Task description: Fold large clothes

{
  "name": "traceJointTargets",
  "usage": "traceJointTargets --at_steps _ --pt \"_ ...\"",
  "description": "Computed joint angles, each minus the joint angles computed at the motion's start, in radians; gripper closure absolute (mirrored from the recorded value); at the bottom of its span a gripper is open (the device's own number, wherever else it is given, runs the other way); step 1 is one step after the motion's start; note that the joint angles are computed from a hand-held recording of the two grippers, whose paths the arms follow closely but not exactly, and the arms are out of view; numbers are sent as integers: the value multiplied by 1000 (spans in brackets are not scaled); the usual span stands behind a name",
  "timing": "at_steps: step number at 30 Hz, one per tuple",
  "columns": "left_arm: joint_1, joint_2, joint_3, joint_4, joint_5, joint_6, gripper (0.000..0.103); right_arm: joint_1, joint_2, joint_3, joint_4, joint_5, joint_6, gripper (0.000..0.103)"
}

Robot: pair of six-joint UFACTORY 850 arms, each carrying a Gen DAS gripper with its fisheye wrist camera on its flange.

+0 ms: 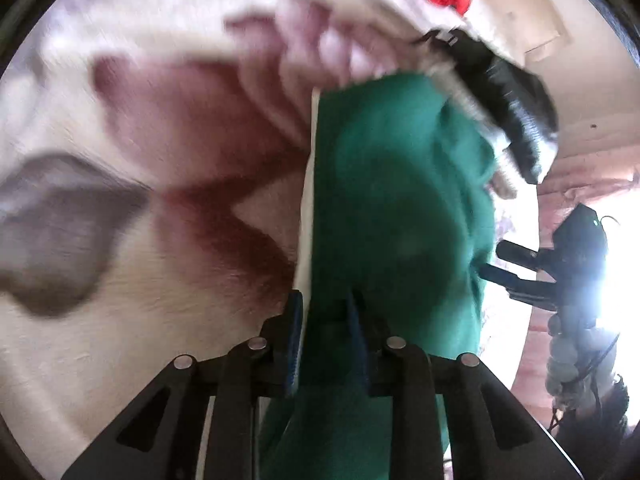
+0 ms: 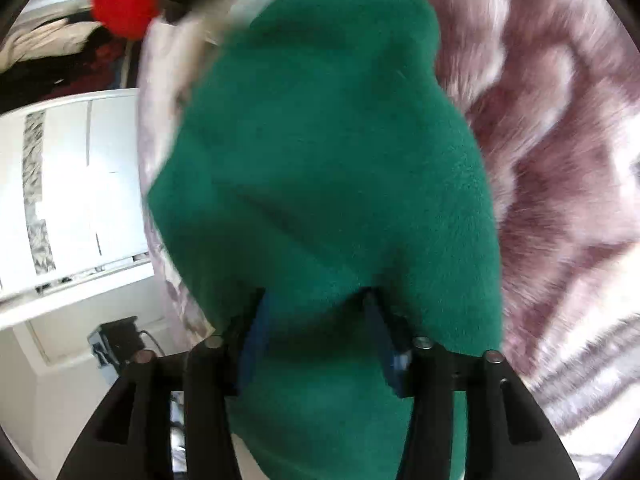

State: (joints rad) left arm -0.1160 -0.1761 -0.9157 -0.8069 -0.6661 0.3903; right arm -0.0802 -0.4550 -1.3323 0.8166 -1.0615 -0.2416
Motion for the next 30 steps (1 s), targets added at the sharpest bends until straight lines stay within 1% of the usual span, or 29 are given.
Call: traceJointTargets --at_steps 1,2,3,4,5,7,9,10,11,13,14,15,17,18,19,21,24,25,27,28,29,30 --pt "10 57 25 20 -3 -5 80 -5 37 26 -9 17 -12 36" --pt "17 103 47 54 -8 -28 75 -15 79 54 -16 29 -22 33" --pt "20 146 71 110 -16 -68 53 -20 129 99 -20 46 -27 32" --pt "26 192 99 184 -30 -116 25 -28 188 159 -39 58 -16 32" --pt "31 227 123 237 -48 -148 19 -49 237 185 -71 35 10 32" --pt "52 315 201 314 -113 -185 19 -78 347 273 -97 4 63 32" --pt "63 374 268 368 -153 -230 19 -62 452 378 -91 -1 132 32" --pt "73 414 319 399 -176 -251 19 -79 519 436 -93 -30 162 32" --pt "82 443 361 421 -180 -265 19 -81 573 490 -95 -43 191 32" --pt "91 498 448 475 -168 -304 19 -62 695 602 -147 -56 300 32" --pt "94 502 478 493 -160 -311 19 -46 745 638 -174 -60 354 32" --pt "91 496 505 510 -143 -315 19 -41 802 694 -202 -51 407 32" --pt "55 445 543 569 -101 -342 18 -8 890 761 -228 -39 517 32" --pt "30 450 560 583 -54 -344 9 -7 935 793 -232 -41 550 32" --pt "17 454 568 581 -24 -348 0 7 960 812 -237 -33 588 32" --pt "0 443 574 587 8 -386 0 15 1018 852 -246 -42 634 32" --pt "-27 495 611 629 75 -491 0 44 1052 874 -270 -29 670 32" --pt "-45 492 613 643 83 -522 0 46 1058 880 -275 -28 674 32" --pt "-38 494 601 640 50 -508 0 48 1072 898 -277 -25 680 32" --pt "-24 495 583 625 14 -495 1 0 1076 889 -290 -62 654 32" --pt "-16 509 572 608 -4 -496 6 -6 1081 896 -289 -64 651 32" --pt "9 557 575 577 -26 -474 17 -13 1090 906 -279 -62 635 32"
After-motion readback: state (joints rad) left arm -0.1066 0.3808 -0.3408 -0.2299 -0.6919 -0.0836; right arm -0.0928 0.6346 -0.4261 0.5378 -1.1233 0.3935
